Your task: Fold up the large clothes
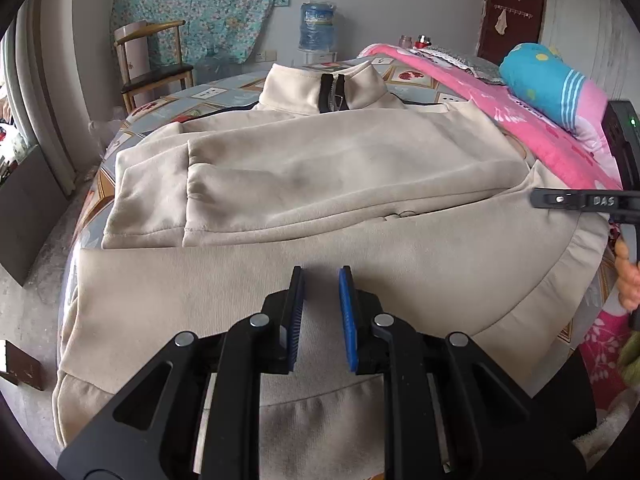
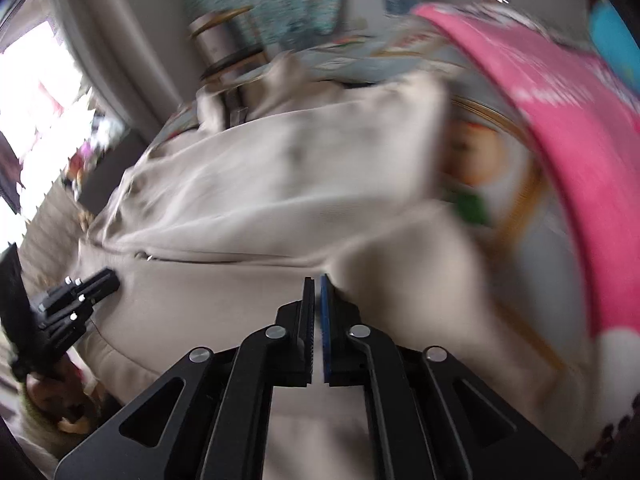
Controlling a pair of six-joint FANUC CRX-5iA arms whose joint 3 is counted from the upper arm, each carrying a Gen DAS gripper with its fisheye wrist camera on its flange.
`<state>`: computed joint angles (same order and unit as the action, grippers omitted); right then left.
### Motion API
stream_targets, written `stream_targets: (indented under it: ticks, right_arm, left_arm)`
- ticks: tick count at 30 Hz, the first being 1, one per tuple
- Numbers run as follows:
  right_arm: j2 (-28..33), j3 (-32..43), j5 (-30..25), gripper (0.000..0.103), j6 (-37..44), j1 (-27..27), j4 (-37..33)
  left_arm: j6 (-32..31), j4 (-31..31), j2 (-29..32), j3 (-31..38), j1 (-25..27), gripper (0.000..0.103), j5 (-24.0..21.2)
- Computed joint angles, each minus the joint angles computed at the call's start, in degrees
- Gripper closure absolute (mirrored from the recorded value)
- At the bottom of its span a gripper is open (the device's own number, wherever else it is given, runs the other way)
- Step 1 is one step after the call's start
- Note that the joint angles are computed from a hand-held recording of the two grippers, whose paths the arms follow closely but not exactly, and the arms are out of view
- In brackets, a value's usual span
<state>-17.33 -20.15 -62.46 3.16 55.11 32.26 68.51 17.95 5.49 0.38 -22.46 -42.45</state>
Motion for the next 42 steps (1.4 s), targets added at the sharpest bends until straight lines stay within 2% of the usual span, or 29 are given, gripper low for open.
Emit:
stream_targets:
  ticks: [1,2,3,4,9,13,16,18,22,26,29,30,31,33,36,39,41,42]
  right_arm:
    - [0.37,0.76,-3.62,0.103,-0.81,1.09,1.06]
    - [2.1,2.48,-10.24,0.101,-1.34,2.8,3.17]
    - [3.93,3.96,-15.7,0.094,-1.46,3.91,4.69]
    - [4.7,4.94,-18.82,0.091,-1.15,4.9,5.55]
    - [4.94,6.64,-22.95,0.085,-0.38,9.7,7.57]
    - [5.08,6.95,-24.87,0.069,1.81,13.74,7.34]
    - [5.4,6.68,-27.48,0.064,1.17,13.46,3.57]
    - [4.2,4.89,-26.67,0.064,-1.47,12.77,1.34]
    - [4.69,5.99,-26.55,0.064,-3.56,14.52,5.28]
    - [5.79,6.26,-17.16,0.064,0.04,15.5,7.96]
    - [9.18,7.69,-16.11,0.064,4.24,14.31,4.38]
    - [9.65,7.13,-15.53,0.064,4.0,13.83,3.37]
    - [9.12,5.54,-14.78,0.063,2.32,14.48,5.36]
    - [9.7,7.61,-16.28,0.064,3.33,14.21,3.47]
    - [9.65,8.3,-16.77,0.064,2.92,15.27,5.17]
    - [9.25,7.5,-12.36,0.064,2.78,15.71,7.27]
    - [9.76,7.6,-9.61,0.064,3.98,15.22,6.79]
    - [10.86,8.16,-8.69,0.064,5.91,14.57,5.42]
  left_arm:
    - [-0.53,0.49,0.14,0.01,0.15,0.086,-0.12]
    - [-0.79,0.73,0.25,0.1,0.24,0.086,-0.29]
    - [-0.9,0.88,0.44,0.27,0.27,0.086,-0.42]
    - [-1.22,1.33,0.47,0.23,0.41,0.086,-0.56]
    - [-0.6,1.41,1.14,1.13,0.42,0.086,-1.34]
    - [0.2,0.76,1.29,1.49,0.28,0.086,-1.55]
    - [0.79,-0.12,1.3,1.75,0.02,0.086,-1.6]
    - [1.28,-0.77,1.43,2.15,-0.18,0.086,-1.9]
    - [2.11,-2.11,1.89,3.4,-0.4,0.086,-3.12]
    - [2.37,-2.23,2.12,3.8,-0.38,0.086,-3.56]
    - [2.38,-2.15,2.19,3.9,-0.35,0.086,-3.8]
    - [2.25,-1.82,2.21,3.88,-0.24,0.086,-3.92]
    - [2.4,-1.6,2.36,4.25,-0.08,0.086,-4.61]
    - [4.83,-3.49,1.84,5.16,-0.3,0.086,-5.47]
    - [-1.2,1.7,-1.88,1.22,-0.12,0.086,-2.53]
    - [-8.91,9.74,-3.39,-1.69,-0.41,0.079,-4.02]
    - [-8.91,9.47,-2.74,-1.51,-1.32,0.078,-6.3]
    - [-7.48,7.31,-1.94,-0.7,-2.08,0.078,-7.55]
